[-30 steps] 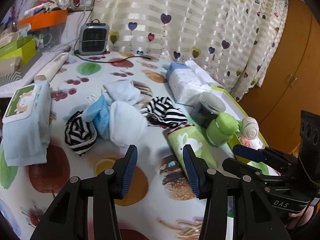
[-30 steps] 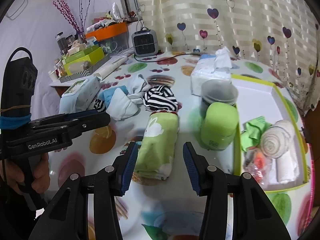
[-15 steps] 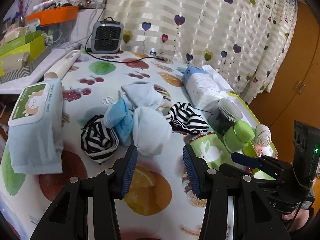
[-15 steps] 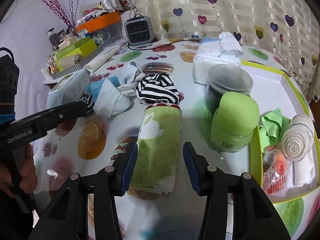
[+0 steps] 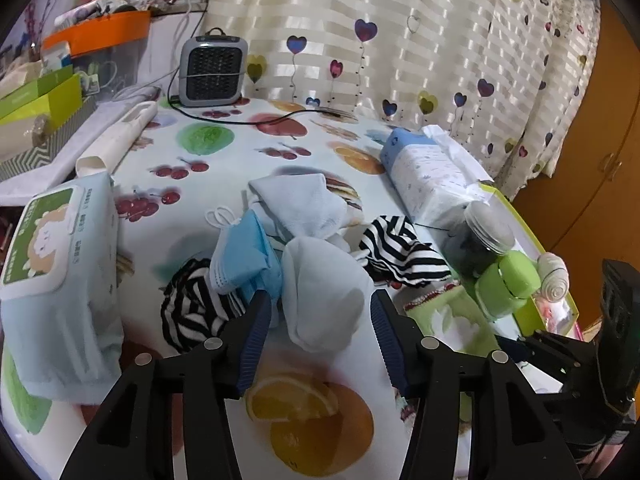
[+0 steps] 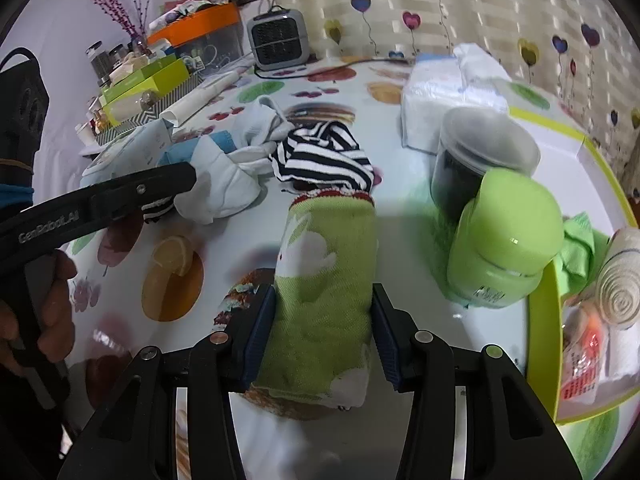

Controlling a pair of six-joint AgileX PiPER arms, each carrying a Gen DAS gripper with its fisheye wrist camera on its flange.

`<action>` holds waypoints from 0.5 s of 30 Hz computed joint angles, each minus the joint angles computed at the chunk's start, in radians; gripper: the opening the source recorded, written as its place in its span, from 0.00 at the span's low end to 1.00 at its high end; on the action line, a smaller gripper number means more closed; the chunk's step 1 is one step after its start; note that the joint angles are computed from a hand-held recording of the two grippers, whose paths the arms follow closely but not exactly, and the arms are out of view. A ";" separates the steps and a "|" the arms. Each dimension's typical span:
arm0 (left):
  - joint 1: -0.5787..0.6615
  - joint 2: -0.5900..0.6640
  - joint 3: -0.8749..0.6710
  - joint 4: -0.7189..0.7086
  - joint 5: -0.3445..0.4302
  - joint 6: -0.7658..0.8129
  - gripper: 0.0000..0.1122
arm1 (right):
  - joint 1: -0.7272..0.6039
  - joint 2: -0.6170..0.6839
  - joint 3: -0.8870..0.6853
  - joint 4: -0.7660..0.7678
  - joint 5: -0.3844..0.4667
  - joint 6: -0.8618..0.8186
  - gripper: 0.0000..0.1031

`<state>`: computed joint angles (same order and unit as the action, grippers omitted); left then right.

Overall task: Organize soft objects
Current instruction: 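Grasp the green rabbit towel with the right gripper while the left gripper grasps the white cloth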

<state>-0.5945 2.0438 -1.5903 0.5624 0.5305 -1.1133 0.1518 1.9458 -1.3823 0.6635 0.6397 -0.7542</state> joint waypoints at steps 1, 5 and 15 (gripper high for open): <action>0.003 0.007 -0.010 -0.013 -0.001 0.018 0.46 | -0.001 -0.001 0.001 0.002 0.001 0.000 0.47; 0.008 0.049 -0.078 -0.059 0.025 0.104 0.47 | -0.002 -0.007 0.012 0.018 -0.008 -0.020 0.42; 0.002 0.077 -0.131 -0.036 0.039 0.133 0.47 | -0.011 -0.024 0.035 0.036 -0.013 -0.056 0.37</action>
